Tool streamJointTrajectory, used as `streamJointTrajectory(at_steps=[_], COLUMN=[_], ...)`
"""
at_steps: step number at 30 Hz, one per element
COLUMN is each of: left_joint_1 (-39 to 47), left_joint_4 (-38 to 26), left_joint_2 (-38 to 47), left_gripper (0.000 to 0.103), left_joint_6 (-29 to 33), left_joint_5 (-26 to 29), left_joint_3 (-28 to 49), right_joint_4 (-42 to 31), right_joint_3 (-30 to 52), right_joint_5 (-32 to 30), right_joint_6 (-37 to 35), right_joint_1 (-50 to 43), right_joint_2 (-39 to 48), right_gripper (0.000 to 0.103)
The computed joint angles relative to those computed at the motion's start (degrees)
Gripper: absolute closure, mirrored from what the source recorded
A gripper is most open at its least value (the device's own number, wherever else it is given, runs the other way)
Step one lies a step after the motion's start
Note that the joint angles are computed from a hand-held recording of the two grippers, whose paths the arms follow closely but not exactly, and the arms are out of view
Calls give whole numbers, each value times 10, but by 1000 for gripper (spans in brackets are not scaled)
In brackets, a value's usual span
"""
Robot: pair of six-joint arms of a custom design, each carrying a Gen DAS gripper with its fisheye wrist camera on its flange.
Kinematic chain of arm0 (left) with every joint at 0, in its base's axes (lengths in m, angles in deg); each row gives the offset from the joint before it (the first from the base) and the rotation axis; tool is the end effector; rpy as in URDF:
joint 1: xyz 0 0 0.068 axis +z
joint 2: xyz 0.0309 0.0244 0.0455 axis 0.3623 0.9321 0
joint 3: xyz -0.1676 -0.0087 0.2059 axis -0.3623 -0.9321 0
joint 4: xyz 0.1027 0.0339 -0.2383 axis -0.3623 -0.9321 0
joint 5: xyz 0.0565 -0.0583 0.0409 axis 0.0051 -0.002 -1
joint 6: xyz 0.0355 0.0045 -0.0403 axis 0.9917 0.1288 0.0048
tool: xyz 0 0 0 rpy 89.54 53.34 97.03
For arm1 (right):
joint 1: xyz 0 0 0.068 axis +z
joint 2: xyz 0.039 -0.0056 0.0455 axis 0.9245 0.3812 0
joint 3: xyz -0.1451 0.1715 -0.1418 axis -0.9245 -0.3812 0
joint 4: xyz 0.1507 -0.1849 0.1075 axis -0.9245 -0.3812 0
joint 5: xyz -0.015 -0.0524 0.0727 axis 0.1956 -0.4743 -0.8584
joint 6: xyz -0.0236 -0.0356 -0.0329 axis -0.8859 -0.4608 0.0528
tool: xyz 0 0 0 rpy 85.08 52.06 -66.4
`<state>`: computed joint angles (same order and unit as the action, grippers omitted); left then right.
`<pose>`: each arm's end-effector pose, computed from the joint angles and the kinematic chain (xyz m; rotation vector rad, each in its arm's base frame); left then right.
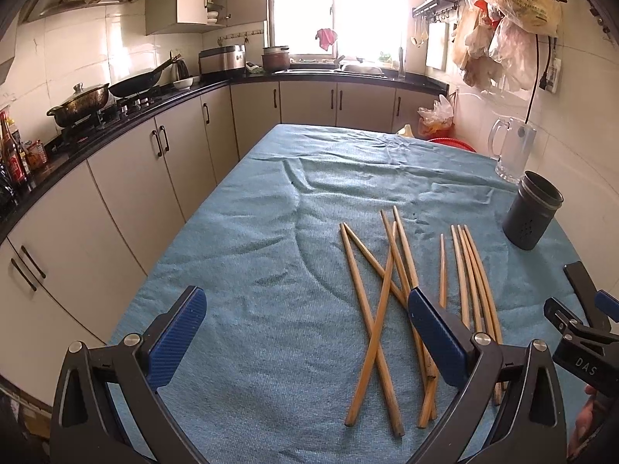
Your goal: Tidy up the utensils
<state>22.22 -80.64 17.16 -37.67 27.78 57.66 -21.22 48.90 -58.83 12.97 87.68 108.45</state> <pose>0.2368 0.0046 0.1582 -0.0443 2.2654 0.0181 0.2212 0.0649 0.1376 0.1908 2.3356 -0.1990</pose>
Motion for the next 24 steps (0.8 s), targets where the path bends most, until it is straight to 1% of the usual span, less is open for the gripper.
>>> streamJointTrajectory(at_steps=[18, 24], left_joint_1=[10, 13], left_joint_4=[19, 19], left_joint_2=[58, 74], left_gripper=[0, 0], left_joint_6=[5, 7], left_joint_5=[10, 13], left_joint_3=[18, 27], right_joint_4=[6, 7], right_joint_3=[43, 59], right_joint_5=[-2, -14], right_joint_6=[-11, -13], right_joint_1=[18, 16], right_joint_2=[67, 89], right_gripper=[1, 2])
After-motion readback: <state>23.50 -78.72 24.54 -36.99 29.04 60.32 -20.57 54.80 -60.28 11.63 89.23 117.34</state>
